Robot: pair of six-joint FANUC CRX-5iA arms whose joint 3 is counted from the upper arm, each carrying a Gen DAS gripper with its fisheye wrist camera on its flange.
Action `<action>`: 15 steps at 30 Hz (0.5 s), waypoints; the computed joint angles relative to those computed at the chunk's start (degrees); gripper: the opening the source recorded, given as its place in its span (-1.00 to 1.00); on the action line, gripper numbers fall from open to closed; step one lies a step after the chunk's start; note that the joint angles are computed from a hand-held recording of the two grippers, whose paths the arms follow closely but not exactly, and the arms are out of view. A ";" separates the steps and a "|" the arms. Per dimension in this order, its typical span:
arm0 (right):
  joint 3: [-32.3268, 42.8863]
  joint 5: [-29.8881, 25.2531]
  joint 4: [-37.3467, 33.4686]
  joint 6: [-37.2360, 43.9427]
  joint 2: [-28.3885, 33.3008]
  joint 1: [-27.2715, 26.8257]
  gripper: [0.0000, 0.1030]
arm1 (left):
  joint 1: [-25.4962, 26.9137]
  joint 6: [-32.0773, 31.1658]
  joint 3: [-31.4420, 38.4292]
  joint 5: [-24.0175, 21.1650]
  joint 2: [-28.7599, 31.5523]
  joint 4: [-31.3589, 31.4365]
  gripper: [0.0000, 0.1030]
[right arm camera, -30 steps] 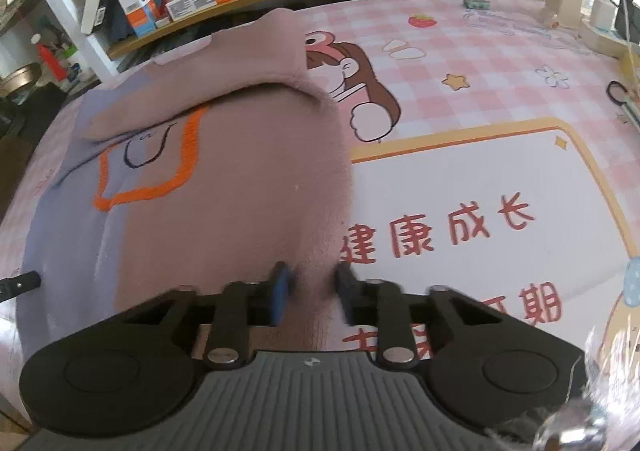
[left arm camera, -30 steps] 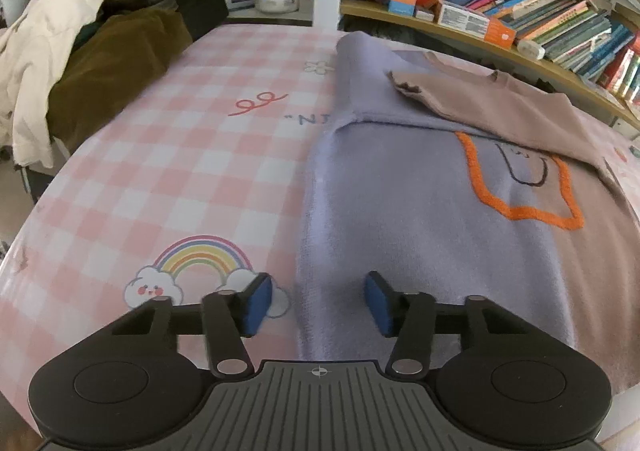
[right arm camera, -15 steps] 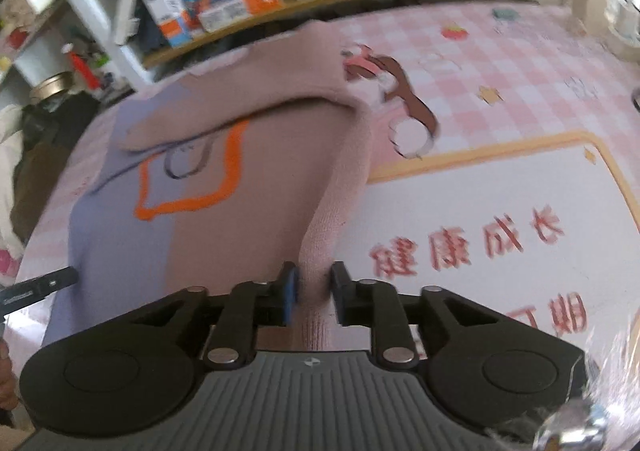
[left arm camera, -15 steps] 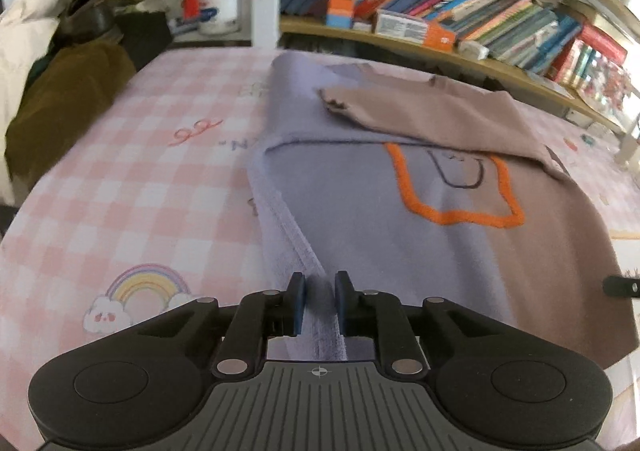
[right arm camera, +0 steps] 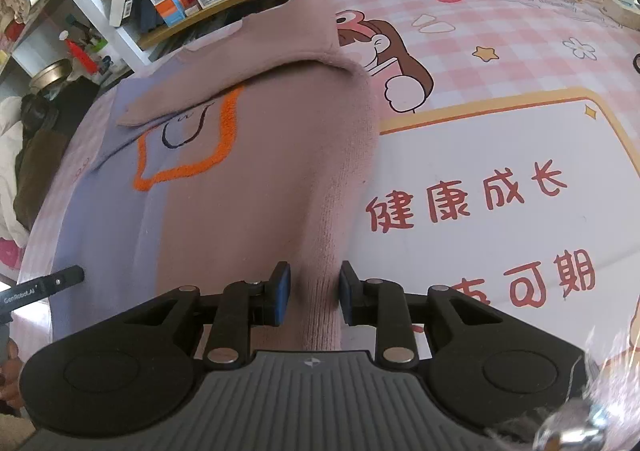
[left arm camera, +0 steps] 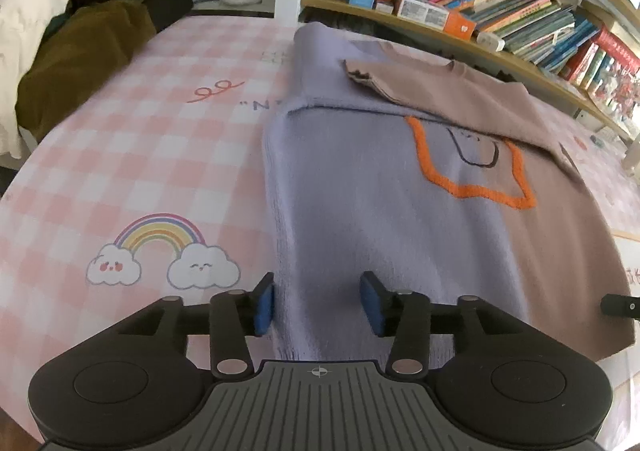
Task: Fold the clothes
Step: 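Grasp the lavender hem with the left gripper while the right gripper holds the pink hem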
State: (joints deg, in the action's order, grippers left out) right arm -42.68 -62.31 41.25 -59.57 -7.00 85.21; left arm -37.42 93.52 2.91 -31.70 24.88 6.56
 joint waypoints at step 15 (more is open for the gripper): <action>0.11 -4.12 3.31 -0.14 0.89 1.73 -0.79 | -1.05 -10.19 -7.12 10.78 -3.69 7.41 -0.90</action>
State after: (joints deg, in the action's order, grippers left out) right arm -42.57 -66.43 44.57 -59.71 -6.11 86.93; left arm -38.47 83.33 -4.21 -20.92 21.20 13.96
